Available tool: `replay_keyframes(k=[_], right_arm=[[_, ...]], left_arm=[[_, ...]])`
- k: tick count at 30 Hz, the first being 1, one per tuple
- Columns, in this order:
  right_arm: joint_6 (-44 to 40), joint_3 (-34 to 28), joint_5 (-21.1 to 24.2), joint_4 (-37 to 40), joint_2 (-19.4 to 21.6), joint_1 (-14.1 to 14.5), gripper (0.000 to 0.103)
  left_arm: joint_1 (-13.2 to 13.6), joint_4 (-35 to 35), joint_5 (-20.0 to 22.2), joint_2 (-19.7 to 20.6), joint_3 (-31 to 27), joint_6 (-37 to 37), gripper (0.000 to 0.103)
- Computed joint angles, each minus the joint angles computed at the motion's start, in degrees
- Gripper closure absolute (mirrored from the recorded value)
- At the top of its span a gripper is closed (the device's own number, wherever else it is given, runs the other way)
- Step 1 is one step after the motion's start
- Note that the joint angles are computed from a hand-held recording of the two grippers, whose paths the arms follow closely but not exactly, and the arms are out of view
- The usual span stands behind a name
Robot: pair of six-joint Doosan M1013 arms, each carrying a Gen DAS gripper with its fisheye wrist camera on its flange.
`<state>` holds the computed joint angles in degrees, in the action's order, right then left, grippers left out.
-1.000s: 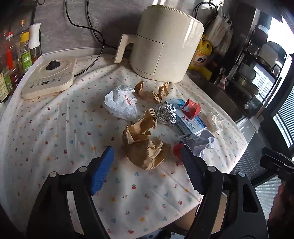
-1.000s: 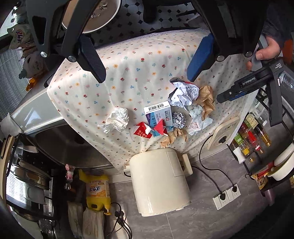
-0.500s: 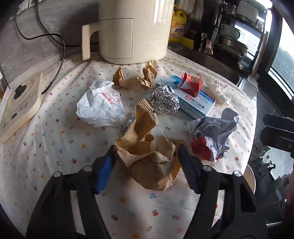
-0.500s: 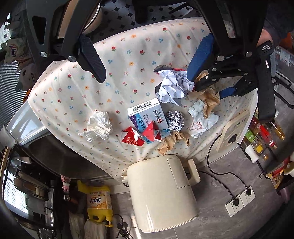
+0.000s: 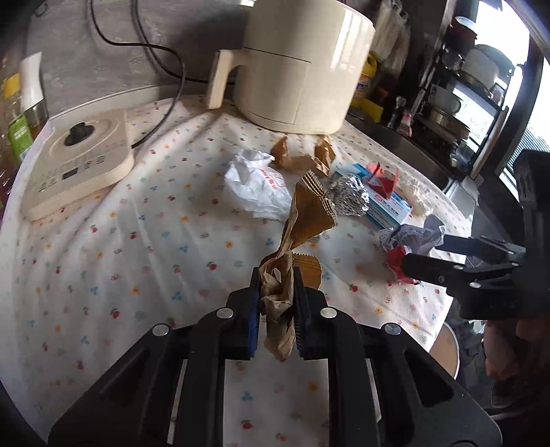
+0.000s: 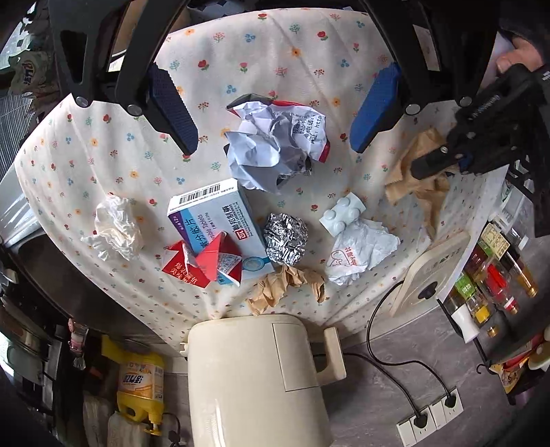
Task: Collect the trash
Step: 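Grasp the crumpled white paper with the right tool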
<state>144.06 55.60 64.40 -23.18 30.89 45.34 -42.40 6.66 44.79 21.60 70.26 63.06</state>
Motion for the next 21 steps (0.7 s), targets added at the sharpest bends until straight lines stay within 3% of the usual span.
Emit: replay_keyframes(k=[7,8,9,11,16,21], right_arm=[[-1.5,-1.5,1.6,0.1,1.9,-0.5,0.015],[-1.8,-1.5,1.5,0.1,1.9,-0.6,0.029],[-2.7,-1.5,1.2,1.7,2.0,-0.9,0.056],[-2.6,-0.7,-0.1,2.2,1.4,-0.9,0.065],[-2.8,1.7,-2.2,-0.6,-0.8,0.1,0.068],[-0.4,6.8,-5.4,-1.8,-4.9,0.9,0.068]], left_arm=[[0.8,5.1,-0.1,-2.9,3.3,-8.5,0.087],[0.7,6.3,0.0,-3.3,3.6,-9.6,0.087],[0.5,7.6,0.0,-3.8,4.0,-10.9,0.087],[0.2,9.2,-0.1,-4.7,4.9,-13.6,0.086],[-1.3,13.7,-0.1,-6.5,7.0,-20.3,0.086],[-3.5,15.3,0.9,-7.2,7.1,-22.2,0.086]])
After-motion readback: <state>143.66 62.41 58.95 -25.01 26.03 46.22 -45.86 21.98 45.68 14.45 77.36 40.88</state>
